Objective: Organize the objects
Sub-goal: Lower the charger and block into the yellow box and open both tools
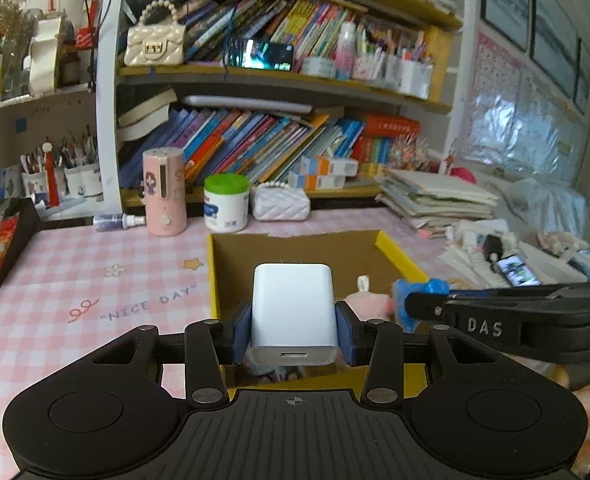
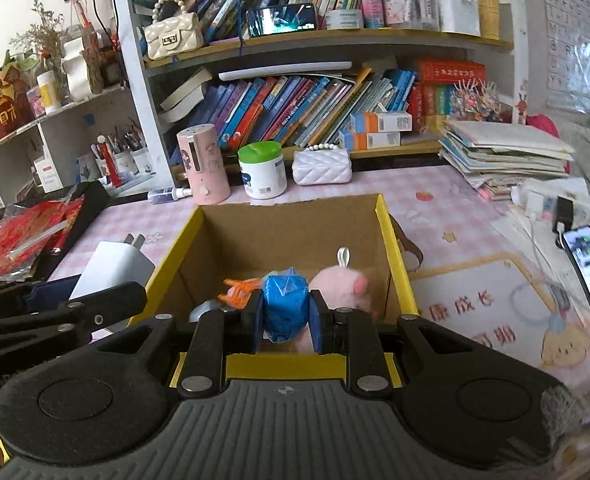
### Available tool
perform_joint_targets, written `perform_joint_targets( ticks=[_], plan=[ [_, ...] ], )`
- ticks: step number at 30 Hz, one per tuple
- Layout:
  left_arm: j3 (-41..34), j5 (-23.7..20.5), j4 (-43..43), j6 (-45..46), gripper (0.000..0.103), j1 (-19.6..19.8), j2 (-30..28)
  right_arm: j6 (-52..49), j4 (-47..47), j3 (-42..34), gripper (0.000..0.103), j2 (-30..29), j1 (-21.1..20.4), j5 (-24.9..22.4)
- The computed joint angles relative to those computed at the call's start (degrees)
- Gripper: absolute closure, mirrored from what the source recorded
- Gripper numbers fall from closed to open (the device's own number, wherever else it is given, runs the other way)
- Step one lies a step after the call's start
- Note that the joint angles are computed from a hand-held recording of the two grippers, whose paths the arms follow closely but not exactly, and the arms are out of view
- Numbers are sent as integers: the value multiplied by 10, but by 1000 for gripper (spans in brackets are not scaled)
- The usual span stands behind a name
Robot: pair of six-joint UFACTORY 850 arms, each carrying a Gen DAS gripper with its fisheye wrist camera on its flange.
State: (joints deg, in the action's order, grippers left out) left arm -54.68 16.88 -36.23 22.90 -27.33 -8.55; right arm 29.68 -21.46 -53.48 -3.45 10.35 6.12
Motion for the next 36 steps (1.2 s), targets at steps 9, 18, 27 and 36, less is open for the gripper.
perform_joint_targets(
  ticks=[9,18,27,36],
  plan=[
    [-68,-16,-200,218,61,-4,-77,271,-313,-73,82,-81,-21,11],
    [-111,-22,-367,406,61,-6,-119,636,-731,-158,82,-160,-24,28],
    [-128,-28,-441,500,60,-7,-135,887,-1032,-236,82,-220,-19,68],
    [-124,22,-362,450,50,-21,-133,971,-1147,-279,82,-251,-15,103]
  ],
)
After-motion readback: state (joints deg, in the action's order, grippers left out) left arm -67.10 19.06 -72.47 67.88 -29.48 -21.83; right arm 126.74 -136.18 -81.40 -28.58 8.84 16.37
